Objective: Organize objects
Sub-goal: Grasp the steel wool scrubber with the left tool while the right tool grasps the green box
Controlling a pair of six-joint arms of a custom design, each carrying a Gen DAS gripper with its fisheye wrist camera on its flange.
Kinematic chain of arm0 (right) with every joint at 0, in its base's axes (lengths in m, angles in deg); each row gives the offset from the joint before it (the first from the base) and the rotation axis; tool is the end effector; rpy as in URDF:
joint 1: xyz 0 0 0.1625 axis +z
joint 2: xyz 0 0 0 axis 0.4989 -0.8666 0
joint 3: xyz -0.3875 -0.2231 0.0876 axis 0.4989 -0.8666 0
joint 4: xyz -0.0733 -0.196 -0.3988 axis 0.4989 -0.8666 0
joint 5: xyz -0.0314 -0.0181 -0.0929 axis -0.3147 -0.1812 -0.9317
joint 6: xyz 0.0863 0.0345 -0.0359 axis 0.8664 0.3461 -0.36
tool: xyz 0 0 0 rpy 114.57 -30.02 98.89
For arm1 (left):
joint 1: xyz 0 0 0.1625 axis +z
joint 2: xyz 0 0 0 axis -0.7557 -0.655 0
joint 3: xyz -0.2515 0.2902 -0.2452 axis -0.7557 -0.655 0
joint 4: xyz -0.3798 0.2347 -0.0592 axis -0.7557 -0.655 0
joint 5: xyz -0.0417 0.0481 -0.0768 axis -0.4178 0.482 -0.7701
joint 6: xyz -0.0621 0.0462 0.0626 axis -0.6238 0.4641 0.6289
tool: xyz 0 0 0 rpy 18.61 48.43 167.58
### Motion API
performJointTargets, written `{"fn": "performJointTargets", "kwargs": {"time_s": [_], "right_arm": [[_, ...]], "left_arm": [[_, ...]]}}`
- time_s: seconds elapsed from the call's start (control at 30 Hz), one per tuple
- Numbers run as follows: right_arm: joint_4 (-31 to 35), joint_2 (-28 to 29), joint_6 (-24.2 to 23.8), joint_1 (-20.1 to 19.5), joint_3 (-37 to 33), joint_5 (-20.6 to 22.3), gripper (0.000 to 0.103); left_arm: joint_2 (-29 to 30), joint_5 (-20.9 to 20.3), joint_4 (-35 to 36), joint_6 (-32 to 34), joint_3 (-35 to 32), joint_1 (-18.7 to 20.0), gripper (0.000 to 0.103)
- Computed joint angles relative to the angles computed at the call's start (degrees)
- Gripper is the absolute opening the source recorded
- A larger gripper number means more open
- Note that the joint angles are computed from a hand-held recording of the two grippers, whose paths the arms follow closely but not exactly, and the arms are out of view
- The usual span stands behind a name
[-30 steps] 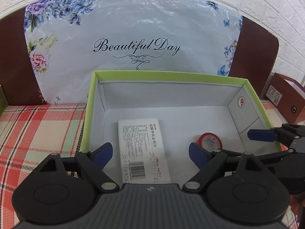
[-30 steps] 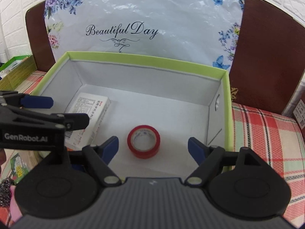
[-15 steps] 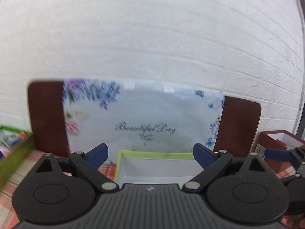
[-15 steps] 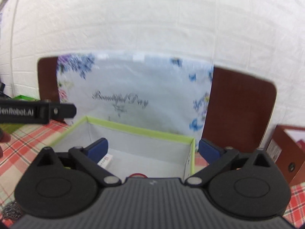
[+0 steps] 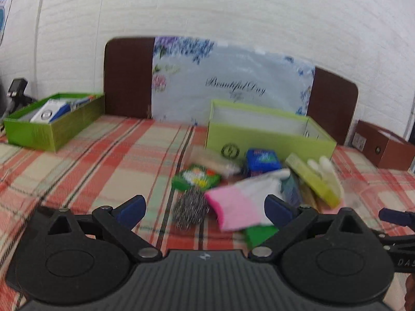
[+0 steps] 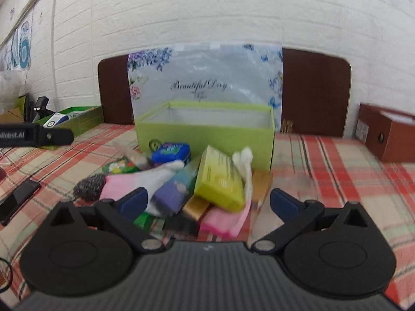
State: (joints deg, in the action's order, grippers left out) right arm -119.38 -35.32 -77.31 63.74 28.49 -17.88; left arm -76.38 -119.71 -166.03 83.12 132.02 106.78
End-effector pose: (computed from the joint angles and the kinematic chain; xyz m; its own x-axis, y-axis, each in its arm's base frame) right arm 0.1574 -0.6493 0.1472 -0.7147 -0.2934 0.6349 -0.6881 0.4571 -0.5635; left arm -0.1562 -0.6405 0.1477 -0.7784 -0.0955 -0.6204 0.5142 0.4700 -0.7175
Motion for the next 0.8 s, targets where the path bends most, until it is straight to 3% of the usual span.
{"fn": "performJointTargets", "kwargs": {"time_s": [0.07,0.2,0.33,0.53,0.57,0.6,0.77,0.8], "right_arm": [[0.3,0.2,0.7,-0.4,1.5,-0.5,0.094],[0.8,1.9,-2.4,0.6,2.0,-2.6,0.073],[5.7,4.0,-1.6,1.7,-0.2,-2.1,0.072],[10.5,10.8,-0.1,4.4,-8.1,-6.1,0.073],[10.8,11.6,-0.1,4.6,-9.0,-6.8,0.061],[10.2,12.4,-0.4,4.9,-9.6,-8.4,0.060],[13.8,6.0,-0.1,3.2,-3.2,-3.6,0.060],[15.6,3.8,0.5,2.5,-1.2,-2.1,0.060]], "left_arm": [[-0.9,0.9,4.7,-3.9,0.8,1.0,0.099],[-1.7,-0.1,5.9,-6.4,0.0,2.5,0.095],[-2.5,-1.6,8.0,-7.1,-0.5,3.3,0.087],[-1.7,-2.8,10.1,-3.9,-2.5,4.3,0.077],[-1.6,-3.5,11.0,-4.0,-3.3,4.7,0.077],[-1.4,-4.1,12.1,-4.2,-4.0,5.1,0.076],[-0.6,-7.3,18.6,-6.7,-7.2,7.1,0.060],[-0.6,-8.0,20.1,-7.9,-7.4,7.4,0.048]]}}
